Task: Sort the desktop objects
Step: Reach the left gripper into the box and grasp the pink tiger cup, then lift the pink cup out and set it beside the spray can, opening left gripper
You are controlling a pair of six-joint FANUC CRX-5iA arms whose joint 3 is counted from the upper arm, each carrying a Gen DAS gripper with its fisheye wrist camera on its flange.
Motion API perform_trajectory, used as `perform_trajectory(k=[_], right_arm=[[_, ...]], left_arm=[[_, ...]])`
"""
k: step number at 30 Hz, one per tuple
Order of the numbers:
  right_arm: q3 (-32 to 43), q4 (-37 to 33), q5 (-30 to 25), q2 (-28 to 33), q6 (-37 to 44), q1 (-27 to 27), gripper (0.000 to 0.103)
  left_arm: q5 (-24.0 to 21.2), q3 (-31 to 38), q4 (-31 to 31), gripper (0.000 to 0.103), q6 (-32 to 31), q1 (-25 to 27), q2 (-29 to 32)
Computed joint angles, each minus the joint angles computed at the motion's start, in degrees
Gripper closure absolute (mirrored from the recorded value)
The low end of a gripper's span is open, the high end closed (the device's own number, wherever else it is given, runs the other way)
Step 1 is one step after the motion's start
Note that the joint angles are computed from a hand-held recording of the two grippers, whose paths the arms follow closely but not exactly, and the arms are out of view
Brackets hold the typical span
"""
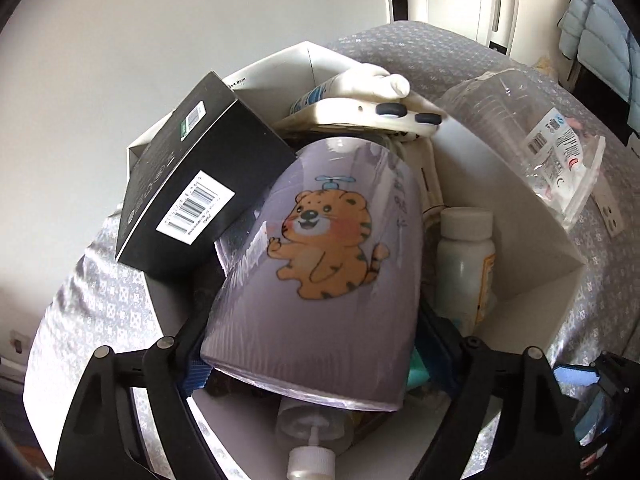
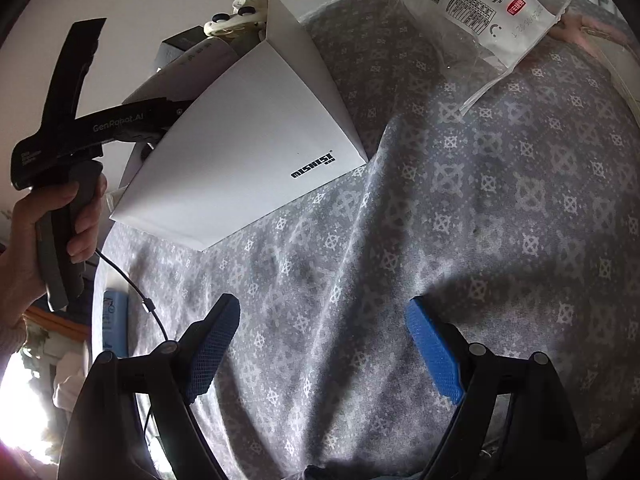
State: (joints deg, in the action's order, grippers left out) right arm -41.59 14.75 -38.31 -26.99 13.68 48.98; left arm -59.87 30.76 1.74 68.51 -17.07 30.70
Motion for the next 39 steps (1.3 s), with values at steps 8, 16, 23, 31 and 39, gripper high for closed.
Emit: perform_trajectory(k=[8,16,23,31,39], right_arm=[[-0.3,2.0,-0.2,0.7,-1.6,0.7,0.017],[-0.1,4.0,-1.8,1.1,-2.6,1.6,0.017],[0.1,8.7,-4.4,1.0,-4.5,4.1,0.017],[1.9,18.5,-8.5,0.2,-4.9,9.6,0.017],[10.4,28.2,-8.3,4.6,2.7,7.9,0.017]], left_arm=[[5.0,-7.7,2.7,0.019,-1.7,1.7,-6.1],[6.0,-14.2,7.7,0.025,-6.0,7.5,-14.5],[-0.5,-18.5,9.4,0.083,-0.2,18.4,-21.8],[1.7,-32.1,3.0,0.073,8.6,31.3,-31.6],[7.0,-48.6,6.4,0.016,11.0,38.3,-41.6]])
